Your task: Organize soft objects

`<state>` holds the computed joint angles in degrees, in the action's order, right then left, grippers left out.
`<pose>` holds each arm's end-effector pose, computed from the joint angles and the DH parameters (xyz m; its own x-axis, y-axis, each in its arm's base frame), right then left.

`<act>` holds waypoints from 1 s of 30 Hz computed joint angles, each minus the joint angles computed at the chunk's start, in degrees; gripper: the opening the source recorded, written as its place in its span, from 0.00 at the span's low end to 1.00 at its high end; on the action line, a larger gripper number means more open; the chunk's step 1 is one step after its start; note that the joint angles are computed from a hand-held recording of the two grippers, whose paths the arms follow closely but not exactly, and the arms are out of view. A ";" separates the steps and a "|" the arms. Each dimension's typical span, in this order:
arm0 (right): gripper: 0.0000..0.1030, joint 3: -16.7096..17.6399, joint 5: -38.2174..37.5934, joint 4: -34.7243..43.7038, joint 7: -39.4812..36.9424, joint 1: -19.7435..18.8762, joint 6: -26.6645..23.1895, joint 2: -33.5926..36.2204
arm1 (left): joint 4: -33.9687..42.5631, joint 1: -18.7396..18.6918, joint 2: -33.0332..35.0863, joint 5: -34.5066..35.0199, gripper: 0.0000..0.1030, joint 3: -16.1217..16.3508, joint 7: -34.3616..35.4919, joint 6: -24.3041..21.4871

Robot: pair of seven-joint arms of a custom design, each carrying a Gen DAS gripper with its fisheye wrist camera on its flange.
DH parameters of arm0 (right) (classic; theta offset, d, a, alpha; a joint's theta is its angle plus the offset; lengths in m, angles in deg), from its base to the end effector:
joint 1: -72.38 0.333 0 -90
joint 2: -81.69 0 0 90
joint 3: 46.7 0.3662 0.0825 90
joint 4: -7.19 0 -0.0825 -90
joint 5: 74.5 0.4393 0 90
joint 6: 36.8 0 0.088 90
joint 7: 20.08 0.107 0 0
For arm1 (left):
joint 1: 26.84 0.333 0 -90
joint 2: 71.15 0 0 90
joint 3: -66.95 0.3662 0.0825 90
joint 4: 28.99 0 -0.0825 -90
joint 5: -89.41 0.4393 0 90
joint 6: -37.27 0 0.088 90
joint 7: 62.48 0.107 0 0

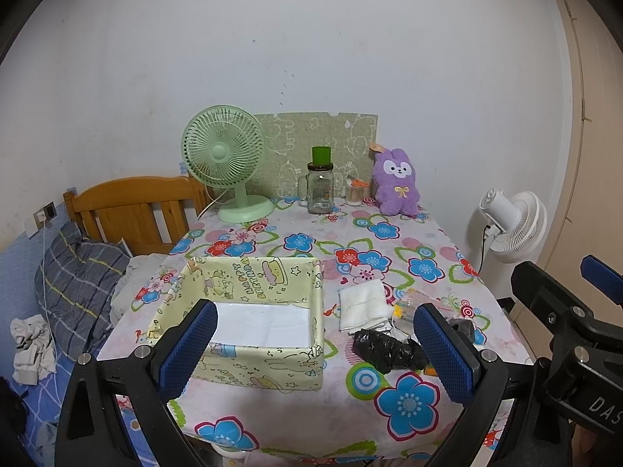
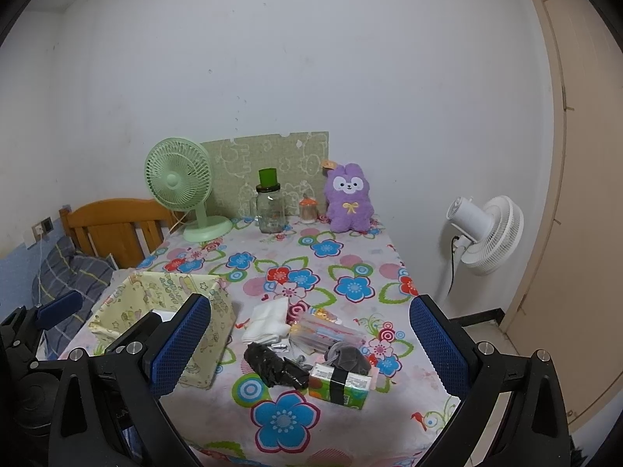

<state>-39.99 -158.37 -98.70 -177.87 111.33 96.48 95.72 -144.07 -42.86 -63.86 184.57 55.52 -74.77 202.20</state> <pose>0.5119 0.4905 0.4511 -0.1450 -0.9872 -0.0663 -0.4165 0.1217 -0.9010 0.5499 -0.3453 0.4514 -0.1897 -0.9818 -0.0038 -0.4918 0.0984 -0.8651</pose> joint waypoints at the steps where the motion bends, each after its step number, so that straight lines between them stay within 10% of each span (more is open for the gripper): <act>1: 1.00 -0.05 0.05 0.00 -0.06 -0.09 0.11 0.06 | 0.28 -0.03 0.31 -0.41 0.99 -0.03 0.38 0.03; 30: 0.89 -3.71 -0.89 -0.11 2.31 -2.82 9.75 4.48 | 9.08 -6.93 12.32 -10.84 0.95 3.33 11.39 1.89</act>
